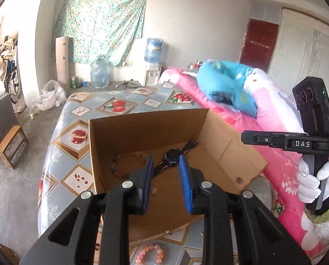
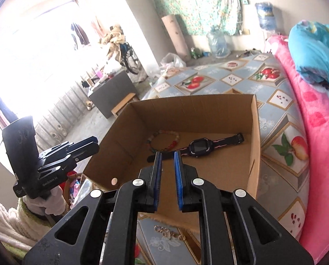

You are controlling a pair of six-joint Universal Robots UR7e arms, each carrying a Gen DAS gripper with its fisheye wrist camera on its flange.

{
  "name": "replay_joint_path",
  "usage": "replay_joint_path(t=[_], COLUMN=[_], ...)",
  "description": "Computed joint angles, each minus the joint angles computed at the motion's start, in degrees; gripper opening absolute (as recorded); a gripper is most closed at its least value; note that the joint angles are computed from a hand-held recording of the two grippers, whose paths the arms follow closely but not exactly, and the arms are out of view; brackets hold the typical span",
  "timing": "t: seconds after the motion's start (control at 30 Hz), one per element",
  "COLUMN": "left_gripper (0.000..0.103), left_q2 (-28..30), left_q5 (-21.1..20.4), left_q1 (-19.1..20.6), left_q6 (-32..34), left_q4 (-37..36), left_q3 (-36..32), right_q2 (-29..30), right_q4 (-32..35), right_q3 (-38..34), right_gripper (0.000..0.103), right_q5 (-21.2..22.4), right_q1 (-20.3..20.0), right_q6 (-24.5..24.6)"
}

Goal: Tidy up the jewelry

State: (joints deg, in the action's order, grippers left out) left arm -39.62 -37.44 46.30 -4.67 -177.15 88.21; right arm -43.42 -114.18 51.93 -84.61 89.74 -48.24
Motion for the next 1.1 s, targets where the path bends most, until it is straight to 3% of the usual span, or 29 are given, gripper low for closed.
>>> replay_joint_path(t=[0.13,0.23,0.43,0.53,0.7,0.9,1.1], left_gripper=[0.028,0.031,0.032,0.032,0.032,0.023,0.020], left_q2=[-0.84,-0.57,2.56,5.59,9.04,10.45,10.78], left_q5=[-1.90,-2.97,-5.68,-2.33,2.48,2.44,1.47], left_q1=[-2.58,-4.03,-3.31,-3.16,-2.52,-1.04,-0.28], left_q6=[3.32,2.59,-10.00,-11.76,-9.98,-7.04,-6.60], left_q4=[-7.99,-8.62,3.66,9.73,13.78,14.40,16.07], left_q3=[5.74,8.61,8.73,6.57,2.97,0.59,-0.42], right_q2=[-7.19,-10.80,-12.71,-12.74,-11.96,-11.49,-11.05], right_q4=[-3.78,-7.37,-13.83,-18.74,-21.84,-23.21,-23.96], right_q3=[10.13,16.23,24.46,27.99,29.67,30.50,30.99], right_gripper=[0.013,0.013,0.013,0.013,0.013,0.013,0.013], right_q5=[3.65,2.30,-5.26,-9.23,-11.12,-11.31,-11.23], right_q1=[-2.72,-4.65,-7.04,-7.03,-6.76,-6.58,-6.54], right_q6=[-1.13,0.29,3.97,3.22,1.52,0.29,0.40])
